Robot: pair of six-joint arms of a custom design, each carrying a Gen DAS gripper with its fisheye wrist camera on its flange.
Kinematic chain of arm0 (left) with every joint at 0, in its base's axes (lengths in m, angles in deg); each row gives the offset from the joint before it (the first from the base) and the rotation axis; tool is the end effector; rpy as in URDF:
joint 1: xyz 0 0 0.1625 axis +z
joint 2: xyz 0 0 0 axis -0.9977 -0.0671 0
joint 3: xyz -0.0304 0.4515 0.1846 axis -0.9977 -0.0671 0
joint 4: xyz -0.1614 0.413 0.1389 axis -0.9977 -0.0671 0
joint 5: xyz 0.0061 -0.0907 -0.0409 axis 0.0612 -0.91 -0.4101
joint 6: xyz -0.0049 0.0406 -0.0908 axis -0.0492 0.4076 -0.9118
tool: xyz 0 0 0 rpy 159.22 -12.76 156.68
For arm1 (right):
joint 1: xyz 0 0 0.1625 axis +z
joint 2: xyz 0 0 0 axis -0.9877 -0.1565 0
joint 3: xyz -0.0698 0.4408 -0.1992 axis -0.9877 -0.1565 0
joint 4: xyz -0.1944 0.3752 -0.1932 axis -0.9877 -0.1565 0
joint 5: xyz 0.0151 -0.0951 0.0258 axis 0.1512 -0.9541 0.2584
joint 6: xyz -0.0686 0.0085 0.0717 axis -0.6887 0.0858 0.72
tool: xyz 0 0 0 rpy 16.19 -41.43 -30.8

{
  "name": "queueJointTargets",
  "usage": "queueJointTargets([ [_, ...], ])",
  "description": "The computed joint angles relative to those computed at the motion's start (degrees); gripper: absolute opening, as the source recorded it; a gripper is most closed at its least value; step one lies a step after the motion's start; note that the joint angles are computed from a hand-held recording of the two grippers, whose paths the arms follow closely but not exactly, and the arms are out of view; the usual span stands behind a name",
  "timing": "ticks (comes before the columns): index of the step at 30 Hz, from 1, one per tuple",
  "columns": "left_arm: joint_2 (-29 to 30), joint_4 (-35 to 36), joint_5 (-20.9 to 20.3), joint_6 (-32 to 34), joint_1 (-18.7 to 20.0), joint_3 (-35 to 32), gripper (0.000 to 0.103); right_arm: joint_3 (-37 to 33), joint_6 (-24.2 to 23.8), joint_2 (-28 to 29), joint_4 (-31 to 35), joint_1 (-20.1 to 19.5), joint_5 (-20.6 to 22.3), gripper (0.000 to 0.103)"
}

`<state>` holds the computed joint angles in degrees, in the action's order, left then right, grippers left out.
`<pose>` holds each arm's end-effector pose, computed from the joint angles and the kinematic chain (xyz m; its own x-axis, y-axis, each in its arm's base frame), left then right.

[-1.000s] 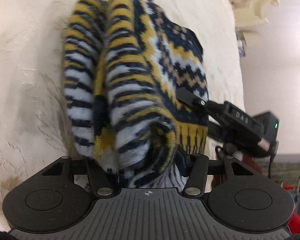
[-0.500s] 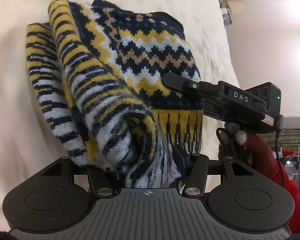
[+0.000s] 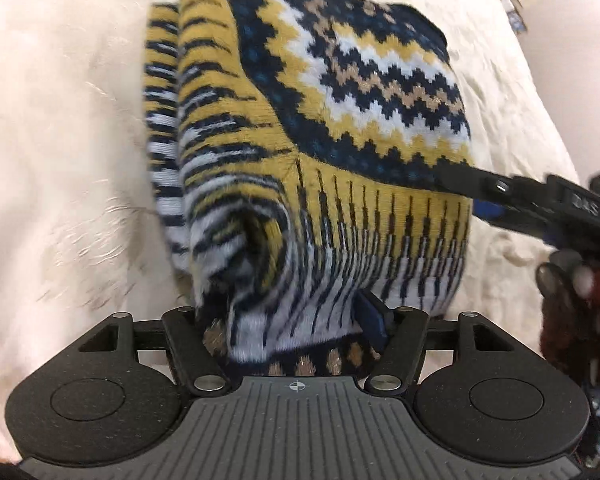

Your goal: Fold small clothes

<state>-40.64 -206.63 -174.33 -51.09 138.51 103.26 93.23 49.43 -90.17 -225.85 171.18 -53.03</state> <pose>-0.2659 -0.5757 0.1681 -0.9438 0.2973 -0.1446 0.2736 0.9480 0.1627 0.1162 -0.7214 0.3551 -0.9667 0.2404 0.0881 0.1682 0.8557 -0.4894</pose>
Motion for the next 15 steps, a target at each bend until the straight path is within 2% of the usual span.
queueJointTargets([
  [3,-1.94,-2.32,5.27,-0.44,-3.97,2.51,0.064,1.58,-1.64,-0.8,-3.52,0.77,-2.72,0.076],
  [7,-4.79,-5.22,13.01,-0.18,-8.48,4.79,0.064,4.29,-5.09,-0.99,-11.27,2.03,-7.08,0.086],
  [10,-7.07,-7.5,17.68,-0.04,-11.04,6.42,0.072,5.4,-6.75,-0.45,-17.09,2.77,-9.06,0.092],
  [11,-7.35,-7.74,19.21,0.18,-11.56,6.22,0.075,5.59,-7.13,-0.17,-18.77,2.93,-9.52,0.093],
  [13,-7.44,-9.01,21.76,0.93,-12.27,6.03,0.077,5.31,-7.67,0.92,-21.37,3.58,-11.84,0.103],
  [15,-6.69,-9.07,23.51,1.57,-11.93,4.78,0.078,5.1,-8.56,1.51,-23.03,4.03,-14.0,0.103],
])
